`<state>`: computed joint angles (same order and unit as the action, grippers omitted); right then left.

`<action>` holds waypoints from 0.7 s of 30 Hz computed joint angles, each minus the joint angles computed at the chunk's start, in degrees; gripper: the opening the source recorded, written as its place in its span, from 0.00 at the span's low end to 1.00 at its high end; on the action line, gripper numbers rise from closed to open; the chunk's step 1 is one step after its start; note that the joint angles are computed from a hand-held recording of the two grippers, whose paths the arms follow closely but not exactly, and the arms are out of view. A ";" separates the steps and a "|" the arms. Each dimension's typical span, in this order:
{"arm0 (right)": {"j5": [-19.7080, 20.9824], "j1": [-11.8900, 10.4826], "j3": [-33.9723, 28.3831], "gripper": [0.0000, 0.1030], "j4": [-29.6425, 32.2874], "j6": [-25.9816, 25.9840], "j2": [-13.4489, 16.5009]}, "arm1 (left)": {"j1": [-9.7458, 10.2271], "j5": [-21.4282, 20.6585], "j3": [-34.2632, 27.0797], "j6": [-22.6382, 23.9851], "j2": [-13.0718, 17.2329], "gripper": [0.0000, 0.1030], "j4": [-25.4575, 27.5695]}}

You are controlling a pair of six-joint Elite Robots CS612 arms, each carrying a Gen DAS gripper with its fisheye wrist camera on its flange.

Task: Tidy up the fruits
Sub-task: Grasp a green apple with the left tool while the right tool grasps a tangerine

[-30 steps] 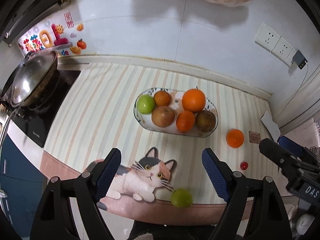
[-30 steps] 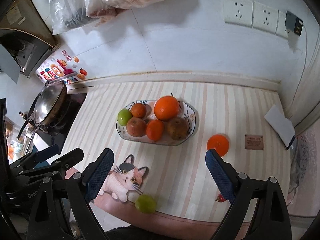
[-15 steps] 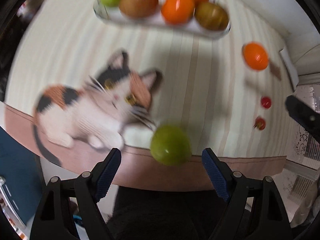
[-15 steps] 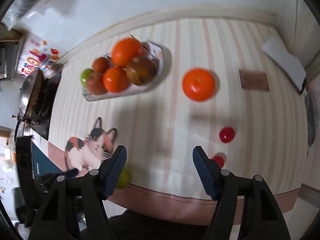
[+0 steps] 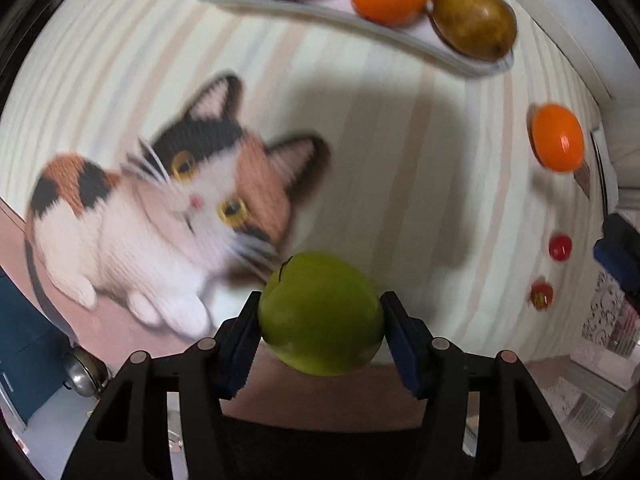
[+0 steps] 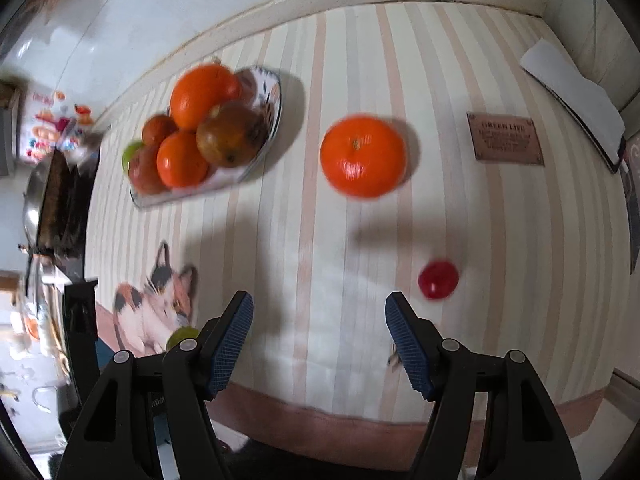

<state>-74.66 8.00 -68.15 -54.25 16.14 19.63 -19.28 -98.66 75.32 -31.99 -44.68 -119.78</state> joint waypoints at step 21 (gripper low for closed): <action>-5.13 0.05 21.46 0.67 -8.48 -2.39 -6.33 | 1.29 4.82 -7.29 -1.50 4.02 0.54 2.60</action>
